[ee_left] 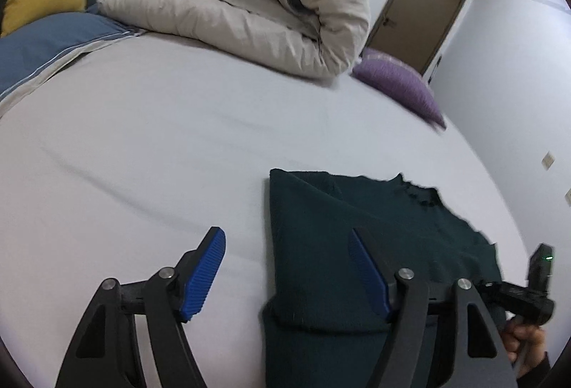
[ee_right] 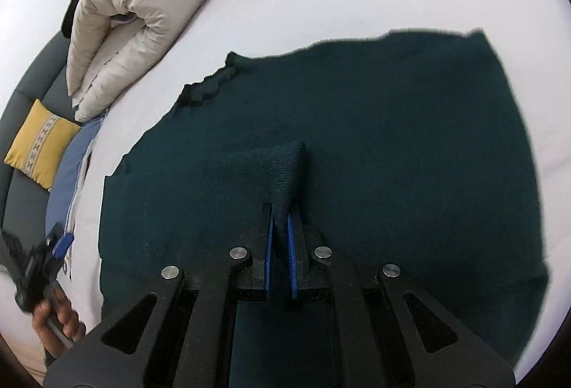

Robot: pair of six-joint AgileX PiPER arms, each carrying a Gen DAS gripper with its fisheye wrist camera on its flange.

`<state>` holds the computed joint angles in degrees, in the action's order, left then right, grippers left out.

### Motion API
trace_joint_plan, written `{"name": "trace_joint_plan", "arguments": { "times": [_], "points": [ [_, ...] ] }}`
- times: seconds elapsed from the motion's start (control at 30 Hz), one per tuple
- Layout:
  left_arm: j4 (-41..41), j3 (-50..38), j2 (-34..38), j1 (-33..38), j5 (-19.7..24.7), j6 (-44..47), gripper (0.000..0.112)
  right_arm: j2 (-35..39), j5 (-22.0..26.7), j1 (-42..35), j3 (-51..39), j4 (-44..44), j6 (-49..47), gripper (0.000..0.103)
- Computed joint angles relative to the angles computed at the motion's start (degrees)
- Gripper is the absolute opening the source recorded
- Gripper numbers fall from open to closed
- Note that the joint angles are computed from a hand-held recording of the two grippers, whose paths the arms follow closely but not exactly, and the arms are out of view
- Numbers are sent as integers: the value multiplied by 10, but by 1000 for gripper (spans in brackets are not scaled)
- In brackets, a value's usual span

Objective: Fold small clothes

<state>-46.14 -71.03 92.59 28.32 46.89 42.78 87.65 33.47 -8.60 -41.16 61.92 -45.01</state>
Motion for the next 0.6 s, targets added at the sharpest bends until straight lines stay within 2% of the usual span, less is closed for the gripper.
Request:
{"name": "trace_joint_plan", "arguments": {
  "times": [0.07, 0.17, 0.27, 0.33, 0.43, 0.6],
  "points": [
    [26, -34, 35, -26, -7, -24, 63, 9, 16, -16, 2, 33, -36, 7],
    [61, -85, 82, -60, -14, -59, 54, 13, 21, -19, -4, 26, -41, 7],
    [152, -151, 156, -100, -17, -131, 45, -13, 18, -18, 31, 45, -64, 7],
    [148, -171, 190, -101, -22, -130, 46, -19, 27, -28, 45, 63, -80, 7],
    [171, -190, 204, -114, -43, -125, 48, -18, 43, -46, 52, 81, -101, 7],
    [152, -193, 205, -100, -29, -96, 45, -8, 36, -48, 59, 108, -130, 7]
  ]
}}
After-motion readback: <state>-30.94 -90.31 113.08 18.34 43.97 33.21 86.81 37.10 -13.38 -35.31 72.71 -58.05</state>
